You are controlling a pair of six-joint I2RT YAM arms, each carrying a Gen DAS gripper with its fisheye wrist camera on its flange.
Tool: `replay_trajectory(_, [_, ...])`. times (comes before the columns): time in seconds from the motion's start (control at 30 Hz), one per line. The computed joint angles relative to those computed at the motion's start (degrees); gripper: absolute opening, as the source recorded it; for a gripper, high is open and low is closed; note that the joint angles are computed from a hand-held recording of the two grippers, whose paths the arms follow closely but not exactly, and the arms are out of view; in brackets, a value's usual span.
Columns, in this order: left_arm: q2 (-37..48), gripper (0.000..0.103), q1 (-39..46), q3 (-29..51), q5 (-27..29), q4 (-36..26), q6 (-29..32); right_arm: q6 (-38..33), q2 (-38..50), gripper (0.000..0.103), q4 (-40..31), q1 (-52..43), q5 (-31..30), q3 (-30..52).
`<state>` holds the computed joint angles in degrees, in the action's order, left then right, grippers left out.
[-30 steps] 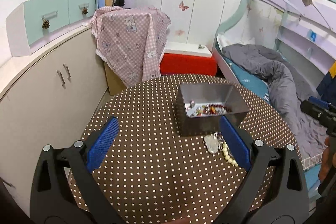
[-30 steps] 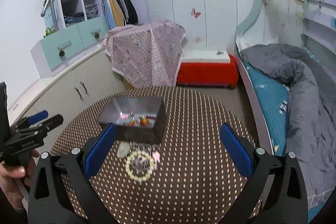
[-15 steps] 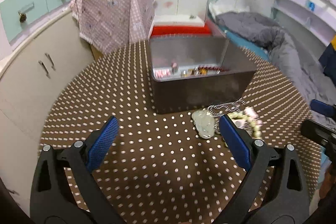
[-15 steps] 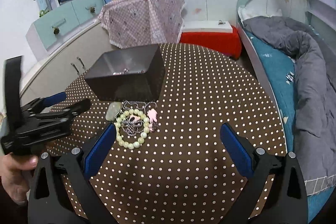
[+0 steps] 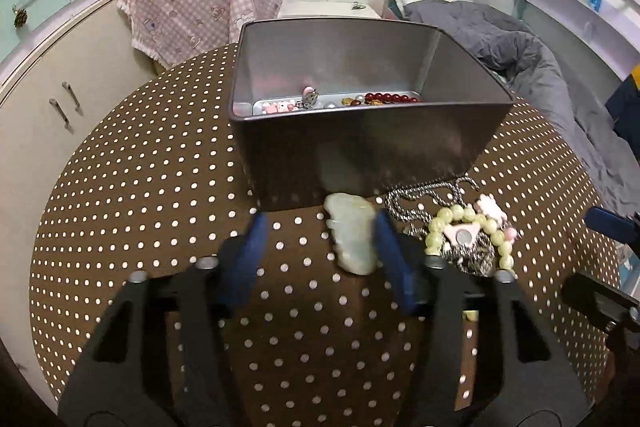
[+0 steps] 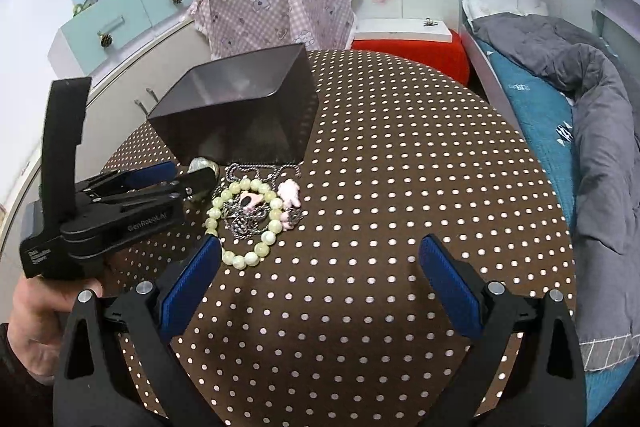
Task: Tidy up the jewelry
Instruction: 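Grasp the jade pendant with the left gripper while the right grasps the cream bead bracelet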
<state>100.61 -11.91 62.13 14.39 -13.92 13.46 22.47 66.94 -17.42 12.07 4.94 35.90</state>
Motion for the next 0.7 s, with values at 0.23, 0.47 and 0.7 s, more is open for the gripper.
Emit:
replay_trajectory(0.23, [1.5,0.058,0.8,1.4,0.7,-0.7,1.2,-0.3,5.7,0.077,1.3,2.5,0.9,2.6])
replay_trajectory(0.47, [0.8,0.03,2.3,0.9,4.4,-1.7,3.1,-2.5,13.3,0.028,0.5,8.4,8.3,7.0])
replay_trajectory(0.7, [-1.3,0.02,5.0,-0.9,7.5,-3.3,5.0,-2.3,7.5,0.008,0.2,8.5,5.0,4.2])
